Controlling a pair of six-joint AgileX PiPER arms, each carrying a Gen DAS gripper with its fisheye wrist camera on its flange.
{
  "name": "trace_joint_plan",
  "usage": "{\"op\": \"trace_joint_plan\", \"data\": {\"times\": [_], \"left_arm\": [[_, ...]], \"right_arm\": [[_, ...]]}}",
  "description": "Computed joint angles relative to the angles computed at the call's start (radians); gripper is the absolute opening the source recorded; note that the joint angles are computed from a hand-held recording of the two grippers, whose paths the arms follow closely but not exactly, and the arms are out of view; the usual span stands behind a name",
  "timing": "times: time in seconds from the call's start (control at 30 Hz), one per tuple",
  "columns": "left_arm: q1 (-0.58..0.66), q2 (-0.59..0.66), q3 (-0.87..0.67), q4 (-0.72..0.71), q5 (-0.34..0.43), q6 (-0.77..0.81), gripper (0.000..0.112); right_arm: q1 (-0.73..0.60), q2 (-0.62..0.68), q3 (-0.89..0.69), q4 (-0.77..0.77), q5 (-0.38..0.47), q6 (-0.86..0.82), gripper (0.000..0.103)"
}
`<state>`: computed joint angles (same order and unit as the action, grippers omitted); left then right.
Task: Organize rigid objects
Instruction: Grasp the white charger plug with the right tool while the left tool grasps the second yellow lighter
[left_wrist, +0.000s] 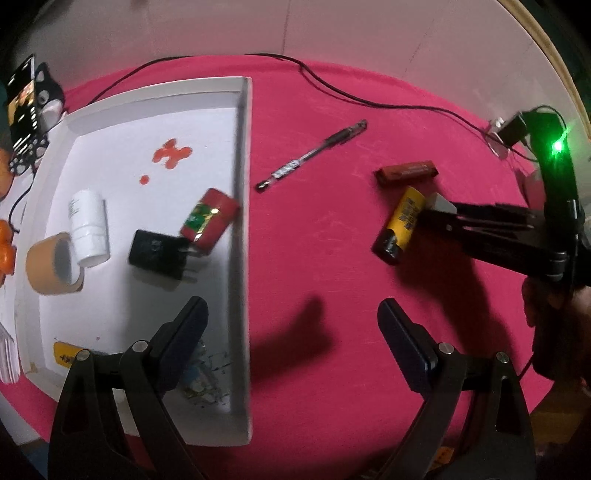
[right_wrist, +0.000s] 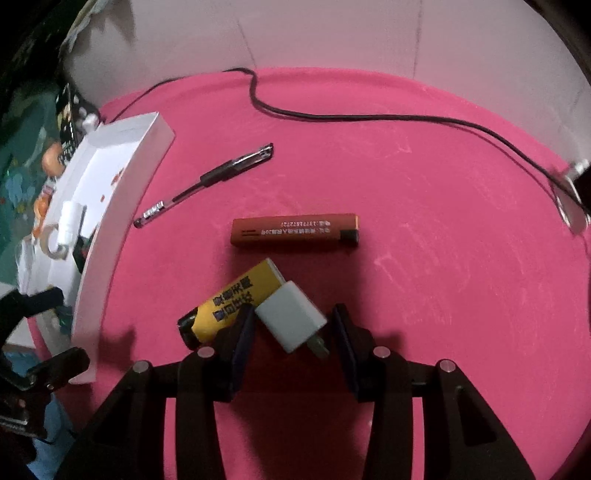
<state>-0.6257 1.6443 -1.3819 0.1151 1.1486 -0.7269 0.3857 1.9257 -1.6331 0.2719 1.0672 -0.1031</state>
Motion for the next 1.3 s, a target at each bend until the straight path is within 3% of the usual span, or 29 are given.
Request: {"op": "trace_joint_plan", "data": {"times": [0.27,0.5,0.77,1.07,1.1,1.13,1.23,1.3], "left_arm": [[-0.023,0.123,-0.128,-0.040,0.003,0.066,0.094],[-0.033,0.303,-0.316,-0.045,0.013,0.131,0.094],[-0.070,0.461,-0.477,0.033,0.043,0.196,0.094],[-0.071,0.467,-0.467,0.030,0.023,0.236,0.091],[-0.067,0.467,-0.466,0.031,0.020,0.242,0.089],[-0.066,0.462,-0.462,0.036,0.016,0.239,0.080],[-0.054,0.449,-0.461,0.046,0.008,0.231,0.041],[-0.050,0.454,-0.477,0.044,0.019,0.243,0.024]], "right_arm": [[-0.052,-0.061,0.079,0.057,0.005,-0.116,0.038],[-0.212,-0.184,0.258,0.097,-0.004,-0.127,0.038],[-0.340,-0.238,0.327,0.133,0.022,-0.157,0.038],[-0.353,-0.248,0.344,0.141,0.022,-0.197,0.038],[-0.350,-0.246,0.342,0.139,0.023,-0.199,0.038],[-0.339,-0.243,0.340,0.136,0.017,-0.189,0.038],[-0.321,-0.243,0.345,0.132,0.001,-0.176,0.038],[-0.314,-0.245,0.351,0.130,-0.008,-0.167,0.038]]}}
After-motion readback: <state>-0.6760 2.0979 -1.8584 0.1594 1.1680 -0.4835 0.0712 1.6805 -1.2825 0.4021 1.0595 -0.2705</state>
